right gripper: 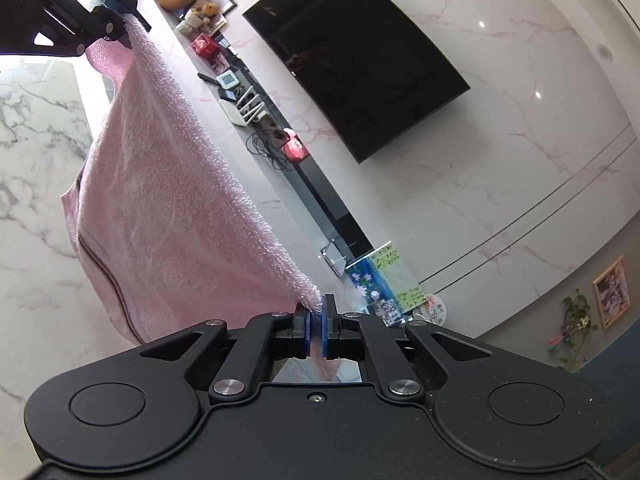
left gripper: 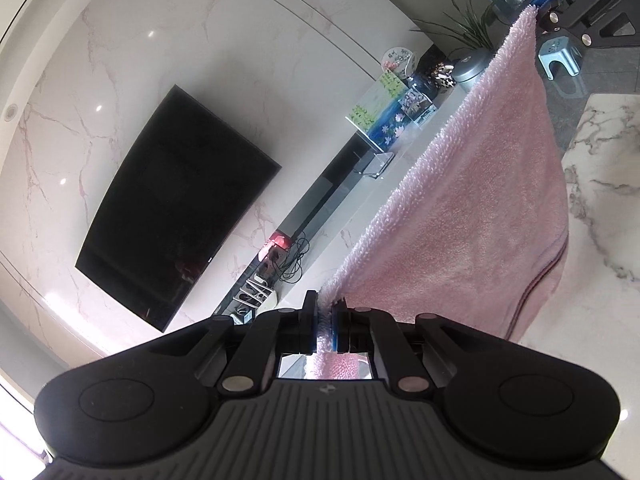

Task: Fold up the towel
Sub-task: 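Hold the towel by two corners and lay it flat on the table, then lift the towel edge with both grippers and fold it over onto itself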

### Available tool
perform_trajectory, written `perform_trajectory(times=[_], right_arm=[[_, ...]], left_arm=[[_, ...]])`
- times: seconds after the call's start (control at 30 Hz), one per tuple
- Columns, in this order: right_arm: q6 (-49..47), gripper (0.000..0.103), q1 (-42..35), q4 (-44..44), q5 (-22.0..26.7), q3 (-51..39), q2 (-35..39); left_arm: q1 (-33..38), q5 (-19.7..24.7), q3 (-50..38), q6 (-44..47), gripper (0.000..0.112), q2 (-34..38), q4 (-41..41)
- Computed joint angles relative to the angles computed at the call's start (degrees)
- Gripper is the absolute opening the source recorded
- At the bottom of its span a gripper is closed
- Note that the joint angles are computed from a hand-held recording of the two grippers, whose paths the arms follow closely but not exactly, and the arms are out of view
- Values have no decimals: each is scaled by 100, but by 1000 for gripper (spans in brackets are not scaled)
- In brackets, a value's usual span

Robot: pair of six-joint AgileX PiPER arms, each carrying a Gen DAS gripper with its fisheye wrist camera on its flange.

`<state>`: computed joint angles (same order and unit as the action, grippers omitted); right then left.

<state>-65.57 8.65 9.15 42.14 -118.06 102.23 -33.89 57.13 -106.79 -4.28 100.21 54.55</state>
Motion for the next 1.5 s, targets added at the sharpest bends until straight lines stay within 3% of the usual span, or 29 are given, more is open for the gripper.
perform_trajectory(times=[0.2,0.33,0.7,0.93,1.3,1.5], right_arm=[[-919,3,-272,536,-179,2282,-1093],[-1353,3,-485,679,36,3570,-1695],[-2470,3,-1289,1187,713,5889,-2916],[-2661,3,-1780,1304,1133,6496,-3194],[-2323,3,-1802,1366,940,6948,-3076],[-2672,5,-1972,1739,678,7093,-2974]], left_arm=[[-215,-54,1542,65,6,-739,-694],[-412,-20,2519,134,6,-1171,-1376],[-1043,-189,4600,-389,6,-2173,-2428],[-1823,-227,5598,-1250,7,-2702,-2622],[-2326,-472,6329,-2357,8,-2901,-2429],[-2561,-523,6549,-3143,22,-2874,-1929]])
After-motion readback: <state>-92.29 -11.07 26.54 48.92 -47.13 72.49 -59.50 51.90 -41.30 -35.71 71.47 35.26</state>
